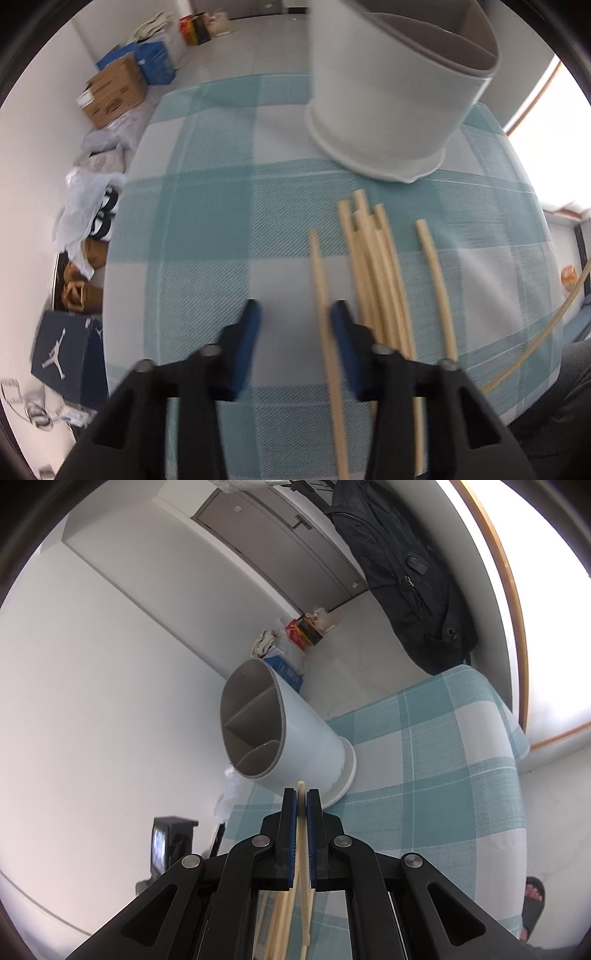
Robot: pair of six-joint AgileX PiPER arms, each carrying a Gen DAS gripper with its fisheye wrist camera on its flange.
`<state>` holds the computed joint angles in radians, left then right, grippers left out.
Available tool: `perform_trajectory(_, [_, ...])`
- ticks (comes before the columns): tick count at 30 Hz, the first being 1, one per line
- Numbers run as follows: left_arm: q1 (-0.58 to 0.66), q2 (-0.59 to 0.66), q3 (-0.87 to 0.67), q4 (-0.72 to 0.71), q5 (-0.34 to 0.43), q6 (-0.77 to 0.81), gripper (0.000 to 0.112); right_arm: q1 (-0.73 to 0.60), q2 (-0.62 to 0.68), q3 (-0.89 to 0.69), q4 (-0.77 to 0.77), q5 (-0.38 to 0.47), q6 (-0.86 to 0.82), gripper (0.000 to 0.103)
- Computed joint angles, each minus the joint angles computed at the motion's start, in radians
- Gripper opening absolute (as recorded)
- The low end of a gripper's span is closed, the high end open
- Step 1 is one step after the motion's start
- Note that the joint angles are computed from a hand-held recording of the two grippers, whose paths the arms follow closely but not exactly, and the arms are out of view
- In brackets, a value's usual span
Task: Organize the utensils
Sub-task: 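Close the left gripper on a wooden chopstick while the right gripper holds its chopstick, then lift both held chopsticks up and carry them over the utensil holder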
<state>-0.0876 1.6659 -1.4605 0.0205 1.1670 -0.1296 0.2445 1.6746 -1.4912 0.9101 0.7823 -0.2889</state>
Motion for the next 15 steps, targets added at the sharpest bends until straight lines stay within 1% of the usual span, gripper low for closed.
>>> perform_trajectory(2, [-0.005, 0.025, -0.031, -0.004, 0.013, 0.007, 0.015, -0.003, -0.003, -0.002, 0.001, 0.003, -0.001, 0.004])
perform_trajectory(5, [0.012, 0.052, -0.062, -0.039, 0.020, 0.026, 0.005, -0.004, -0.008, 0.000, -0.003, 0.004, -0.002, 0.004])
perform_trajectory(9, [0.054, 0.061, -0.066, -0.102, 0.002, 0.053, 0.002, 0.009, -0.011, -0.008, -0.038, 0.001, 0.017, 0.004])
perform_trajectory(12, [0.090, 0.044, -0.043, -0.146, -0.033, 0.051, 0.002, 0.028, -0.011, -0.019, -0.067, -0.006, 0.030, 0.004])
perform_trajectory(14, [0.116, 0.006, -0.008, -0.180, -0.074, 0.054, 0.001, 0.043, -0.016, -0.023, -0.089, -0.020, 0.035, 0.004])
perform_trajectory(15, [0.116, -0.014, 0.007, -0.175, -0.093, 0.050, 0.001, 0.050, -0.019, -0.021, -0.094, -0.029, 0.033, 0.004])
